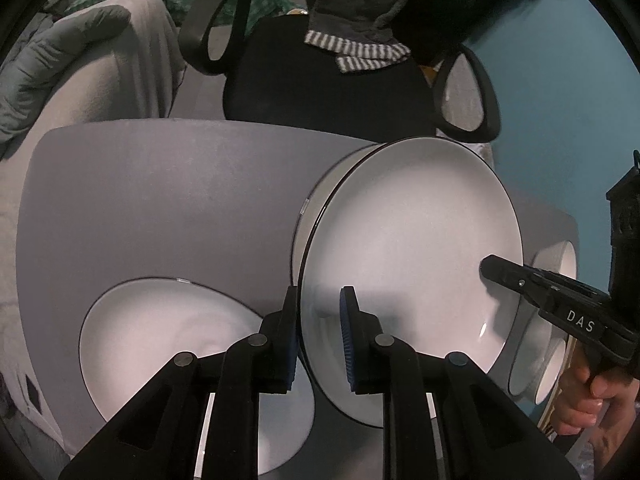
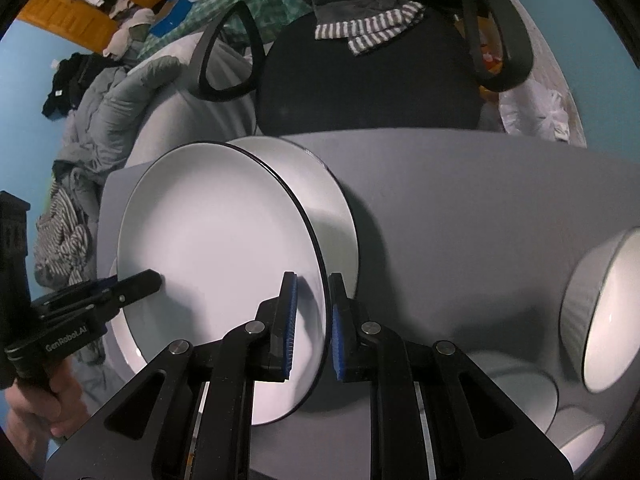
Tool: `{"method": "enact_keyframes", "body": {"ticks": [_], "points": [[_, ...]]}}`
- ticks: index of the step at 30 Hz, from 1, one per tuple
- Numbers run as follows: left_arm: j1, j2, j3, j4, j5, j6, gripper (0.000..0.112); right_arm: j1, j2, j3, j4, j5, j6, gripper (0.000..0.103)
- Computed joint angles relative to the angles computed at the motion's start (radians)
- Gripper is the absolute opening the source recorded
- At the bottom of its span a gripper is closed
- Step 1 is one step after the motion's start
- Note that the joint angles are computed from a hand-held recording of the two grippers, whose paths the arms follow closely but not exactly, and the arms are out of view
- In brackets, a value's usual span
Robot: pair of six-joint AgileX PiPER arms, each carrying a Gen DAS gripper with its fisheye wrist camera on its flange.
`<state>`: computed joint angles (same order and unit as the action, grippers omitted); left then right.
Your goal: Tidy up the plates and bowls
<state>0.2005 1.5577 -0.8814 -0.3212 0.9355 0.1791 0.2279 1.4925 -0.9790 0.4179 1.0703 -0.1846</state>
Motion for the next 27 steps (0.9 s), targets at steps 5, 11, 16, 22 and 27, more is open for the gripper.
{"method": "enact_keyframes", "body": {"ticks": [5,11,16,22,27], "points": [[-0.031,0.037,-0.017,0.039,-0.022,-0.055,0.018,0.019,0.074,-0.050,-0.024,0.013,-0.002,0.016],[-0.049,0.047,-0.023,0.067,-0.036,-0.081,0.018,0.026,0.124,-0.101,-0.044,0.029,0.004,0.017],[-0.077,0.067,-0.042,0.117,-0.035,-0.124,0.019,0.041,0.141,-0.120,-0.063,0.032,0.028,0.018],[-0.122,0.092,-0.055,0.197,-0.043,-0.187,0.019,0.089,0.145,-0.136,-0.122,0.036,0.089,0.017],[-0.145,0.110,-0.083,0.235,-0.019,-0.198,0.019,0.109,0.184,-0.189,-0.148,0.087,0.128,0.025]]}}
